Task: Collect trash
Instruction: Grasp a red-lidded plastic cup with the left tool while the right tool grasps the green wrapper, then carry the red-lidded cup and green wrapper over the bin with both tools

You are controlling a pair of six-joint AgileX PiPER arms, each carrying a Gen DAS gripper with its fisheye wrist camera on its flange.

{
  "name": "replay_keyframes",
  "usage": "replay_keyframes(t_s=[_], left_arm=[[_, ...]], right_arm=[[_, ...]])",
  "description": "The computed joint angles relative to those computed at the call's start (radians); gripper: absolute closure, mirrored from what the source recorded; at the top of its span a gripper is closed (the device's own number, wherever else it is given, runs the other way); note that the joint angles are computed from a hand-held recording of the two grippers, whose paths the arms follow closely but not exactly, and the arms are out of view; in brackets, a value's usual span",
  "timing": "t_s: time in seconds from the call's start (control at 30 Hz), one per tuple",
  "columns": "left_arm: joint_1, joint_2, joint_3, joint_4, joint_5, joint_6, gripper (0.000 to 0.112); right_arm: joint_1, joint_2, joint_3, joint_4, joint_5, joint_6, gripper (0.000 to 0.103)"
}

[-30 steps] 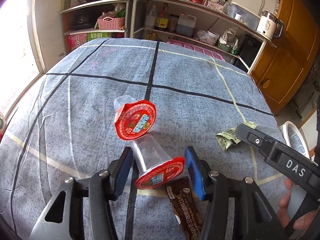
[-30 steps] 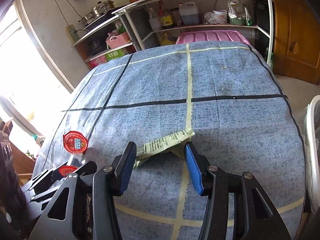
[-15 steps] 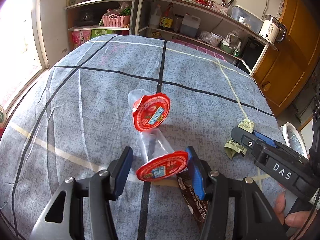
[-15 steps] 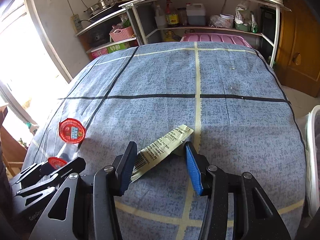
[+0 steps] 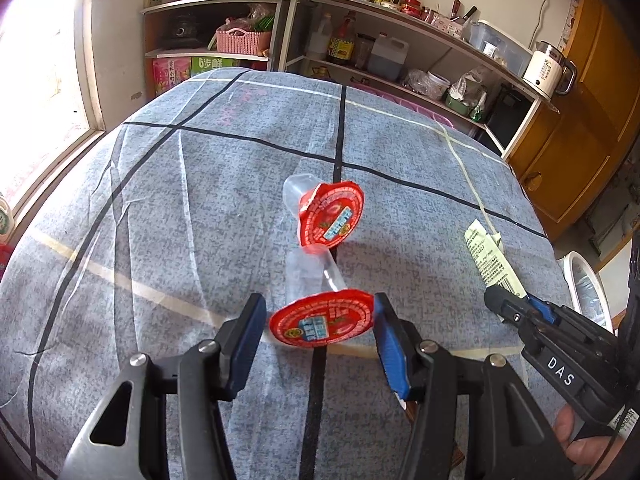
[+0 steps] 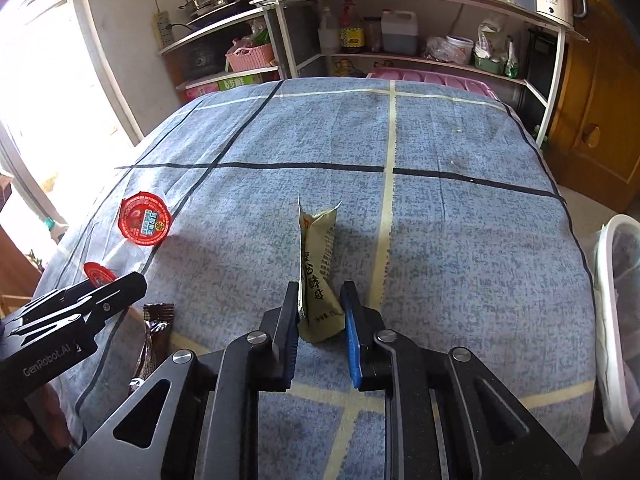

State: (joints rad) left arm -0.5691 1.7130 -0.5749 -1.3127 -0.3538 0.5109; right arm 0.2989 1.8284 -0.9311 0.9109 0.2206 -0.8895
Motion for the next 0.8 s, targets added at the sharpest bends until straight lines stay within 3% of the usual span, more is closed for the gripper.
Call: replay_keyframes(t_s=[0.1,0.8], left_arm=[[-0.003,-0.006,0.01,0.003,-0.003,-0.006,0.065],[-0.189,-0.059,-0.043,-0.25,-0.107,0.205,0.065]], right_arm=[[-0.006,-0.003,0.001,0.028,0.006,-0.019,0.083],[-0.16,-0.119,0.122,0.434,0.096,-0.454,0.088]])
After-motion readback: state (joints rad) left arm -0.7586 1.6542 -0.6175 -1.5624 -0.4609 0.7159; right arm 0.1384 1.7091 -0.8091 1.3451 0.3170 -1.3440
